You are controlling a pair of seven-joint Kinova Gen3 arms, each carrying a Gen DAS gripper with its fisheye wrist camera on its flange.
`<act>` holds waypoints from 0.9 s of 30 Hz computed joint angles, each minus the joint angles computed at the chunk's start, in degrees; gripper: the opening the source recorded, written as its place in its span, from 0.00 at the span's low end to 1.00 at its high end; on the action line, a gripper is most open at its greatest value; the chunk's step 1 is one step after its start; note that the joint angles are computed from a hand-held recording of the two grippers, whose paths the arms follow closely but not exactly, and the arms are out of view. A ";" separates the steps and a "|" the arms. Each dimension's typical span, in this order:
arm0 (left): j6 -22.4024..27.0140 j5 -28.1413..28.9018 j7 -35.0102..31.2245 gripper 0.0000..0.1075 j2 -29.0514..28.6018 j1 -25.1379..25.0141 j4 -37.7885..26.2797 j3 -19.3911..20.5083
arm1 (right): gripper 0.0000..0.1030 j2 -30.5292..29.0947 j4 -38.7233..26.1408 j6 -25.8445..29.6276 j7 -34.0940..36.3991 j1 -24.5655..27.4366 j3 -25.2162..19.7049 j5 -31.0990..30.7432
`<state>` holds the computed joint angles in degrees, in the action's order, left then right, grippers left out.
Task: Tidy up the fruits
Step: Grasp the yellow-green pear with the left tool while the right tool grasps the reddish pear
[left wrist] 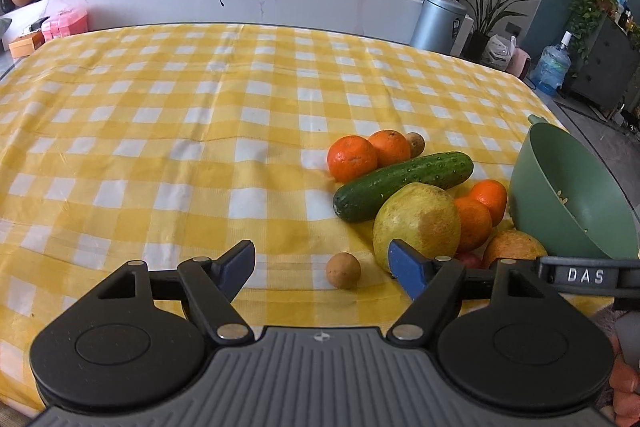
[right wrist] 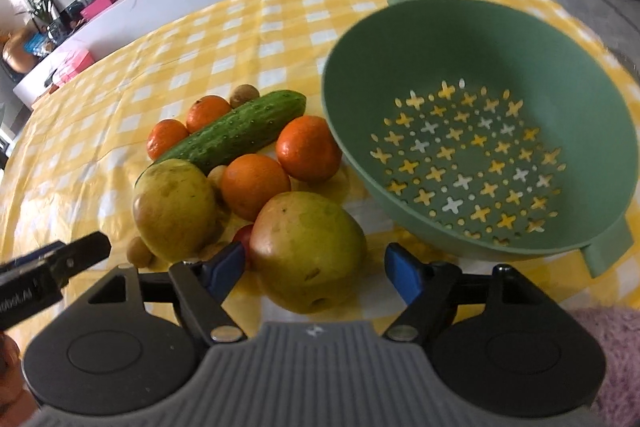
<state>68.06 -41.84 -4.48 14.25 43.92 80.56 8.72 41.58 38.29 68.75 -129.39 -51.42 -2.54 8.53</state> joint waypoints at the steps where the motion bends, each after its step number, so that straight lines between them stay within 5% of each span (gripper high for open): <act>1: 0.13 0.14 -0.23 0.83 0.10 -0.05 -0.14 0.04 | 0.72 0.38 -0.57 0.21 -0.09 0.56 -0.36 -0.73; 14: 2.45 -0.25 -2.65 0.84 1.02 1.20 -2.06 -0.34 | 0.61 1.10 -0.91 -0.98 2.40 2.35 -1.16 -3.82; 21: -4.22 0.95 -4.06 0.87 -0.47 -0.59 1.39 0.20 | 0.61 -1.26 2.31 -1.17 2.17 0.67 -0.03 -1.34; 27: -7.83 -4.81 -5.81 0.87 0.86 1.42 3.12 0.43 | 0.61 -0.12 -0.33 3.31 3.99 -1.60 0.76 2.30</act>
<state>60.24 -46.65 -10.28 15.10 45.34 83.68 9.14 41.45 37.96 72.06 -125.41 -53.02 -1.78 10.82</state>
